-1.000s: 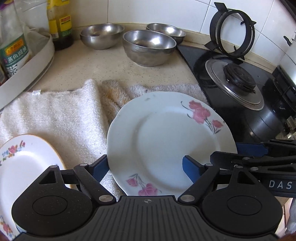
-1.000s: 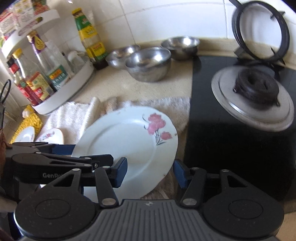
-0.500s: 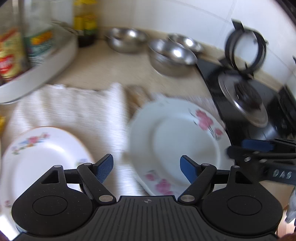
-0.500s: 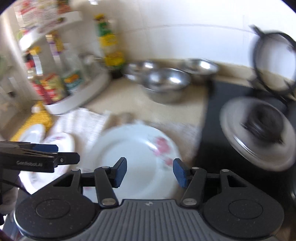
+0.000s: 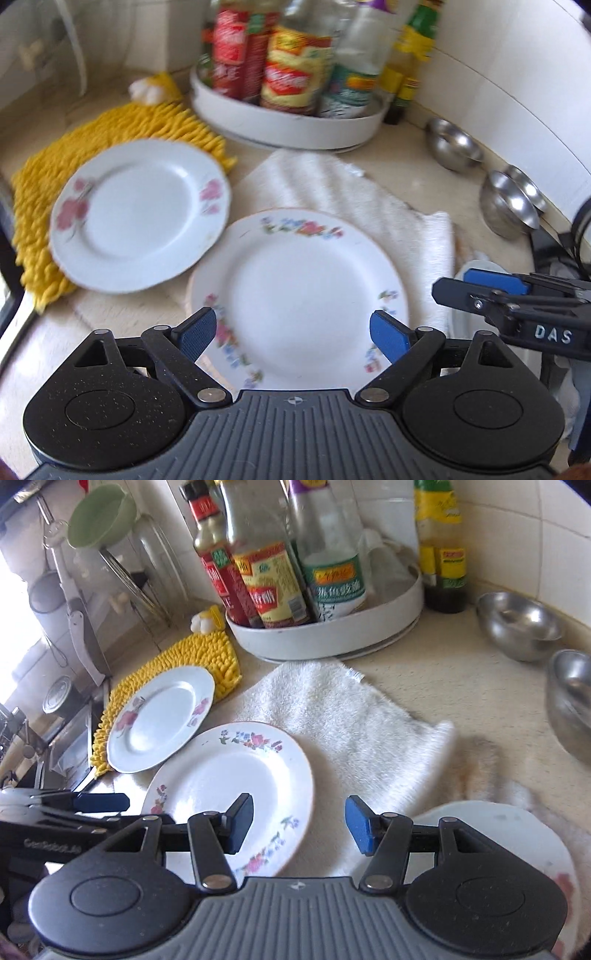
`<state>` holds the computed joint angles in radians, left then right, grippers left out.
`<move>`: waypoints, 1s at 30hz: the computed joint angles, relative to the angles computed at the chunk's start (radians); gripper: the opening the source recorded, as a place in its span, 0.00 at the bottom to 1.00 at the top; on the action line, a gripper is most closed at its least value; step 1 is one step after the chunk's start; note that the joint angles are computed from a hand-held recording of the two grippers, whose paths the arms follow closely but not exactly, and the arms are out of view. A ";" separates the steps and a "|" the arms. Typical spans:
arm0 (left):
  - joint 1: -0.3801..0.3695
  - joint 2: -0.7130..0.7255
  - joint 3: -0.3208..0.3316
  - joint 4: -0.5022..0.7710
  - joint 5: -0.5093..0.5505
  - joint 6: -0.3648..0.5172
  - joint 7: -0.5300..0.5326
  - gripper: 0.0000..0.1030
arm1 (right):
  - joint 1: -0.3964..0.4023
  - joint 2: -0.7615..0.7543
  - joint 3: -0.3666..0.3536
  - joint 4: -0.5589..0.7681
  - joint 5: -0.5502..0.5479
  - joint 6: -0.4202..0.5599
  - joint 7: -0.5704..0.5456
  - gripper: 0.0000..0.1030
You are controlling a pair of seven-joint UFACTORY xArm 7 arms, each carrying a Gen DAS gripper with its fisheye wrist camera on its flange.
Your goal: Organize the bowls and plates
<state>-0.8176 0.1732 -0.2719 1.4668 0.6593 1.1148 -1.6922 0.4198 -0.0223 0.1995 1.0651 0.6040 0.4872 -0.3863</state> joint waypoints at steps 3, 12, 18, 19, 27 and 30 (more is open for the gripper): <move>0.025 -0.062 0.000 -0.091 -0.022 -0.050 -0.040 0.91 | -0.002 0.047 0.005 0.046 -0.031 0.027 0.026 0.56; 0.109 -0.121 -0.029 -0.219 -0.060 -0.195 -0.055 0.86 | -0.031 0.135 0.031 0.135 -0.020 0.132 0.034 0.56; 0.101 -0.069 -0.021 -0.169 -0.052 -0.165 -0.035 0.85 | -0.068 0.158 0.042 0.160 0.114 0.185 -0.110 0.57; 0.100 -0.068 -0.019 -0.166 -0.054 -0.160 -0.032 0.85 | -0.073 0.159 0.041 0.160 0.137 0.192 -0.119 0.57; 0.050 0.028 0.004 -0.028 -0.038 0.004 0.040 0.85 | -0.035 0.127 0.040 0.121 0.038 0.121 -0.080 0.55; 0.035 0.038 0.015 -0.008 -0.052 0.032 0.047 0.84 | -0.036 0.114 0.037 0.119 0.043 0.121 -0.092 0.55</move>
<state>-0.7829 0.2114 -0.2568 1.4584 0.6071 1.1463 -1.6454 0.3837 0.0916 0.2370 1.1845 0.6471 0.6083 -0.4779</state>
